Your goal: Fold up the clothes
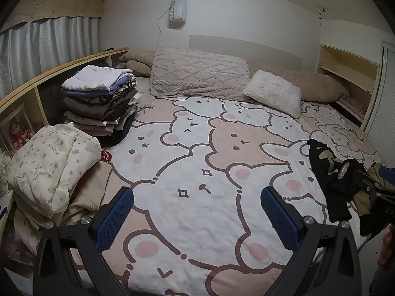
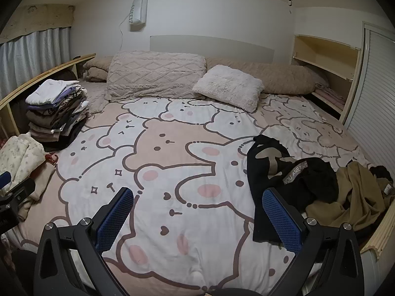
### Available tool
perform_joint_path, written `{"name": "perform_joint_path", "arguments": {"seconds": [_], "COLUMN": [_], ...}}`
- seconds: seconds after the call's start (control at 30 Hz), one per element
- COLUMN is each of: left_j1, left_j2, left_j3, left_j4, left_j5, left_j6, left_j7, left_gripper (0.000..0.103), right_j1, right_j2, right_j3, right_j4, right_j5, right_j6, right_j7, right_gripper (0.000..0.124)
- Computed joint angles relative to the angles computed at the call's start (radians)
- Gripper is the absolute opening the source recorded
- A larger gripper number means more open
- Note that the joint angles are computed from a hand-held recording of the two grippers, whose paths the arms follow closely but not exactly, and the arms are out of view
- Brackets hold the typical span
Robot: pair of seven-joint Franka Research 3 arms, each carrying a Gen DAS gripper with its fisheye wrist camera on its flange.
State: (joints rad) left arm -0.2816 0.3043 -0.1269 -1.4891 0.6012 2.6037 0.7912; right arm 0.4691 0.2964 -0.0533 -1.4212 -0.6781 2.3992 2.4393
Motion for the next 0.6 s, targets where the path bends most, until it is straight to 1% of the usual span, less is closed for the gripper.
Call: {"name": "perform_joint_path", "arguments": {"seconds": [0.4,0.6], "left_j1": [0.001,0.001], "left_j2": [-0.001,-0.001], "left_j3": [-0.001,-0.002], "left_j4": [-0.007,-0.011], "left_j5": [-0.002,-0.004], "left_j6": [0.007,0.010], "left_j7": [0.007,0.011], "left_gripper": [0.103,0.103], "right_j1": [-0.004,-0.008], "right_j2": [-0.007,-0.003], "right_j3": [0.001,0.006], "right_j4": [-0.020,-0.018], "right_j5": [-0.011,0.018], "right_j6": [0.015,0.011], "right_j7": [0.000,-0.011], "right_gripper": [0.103,0.103]}}
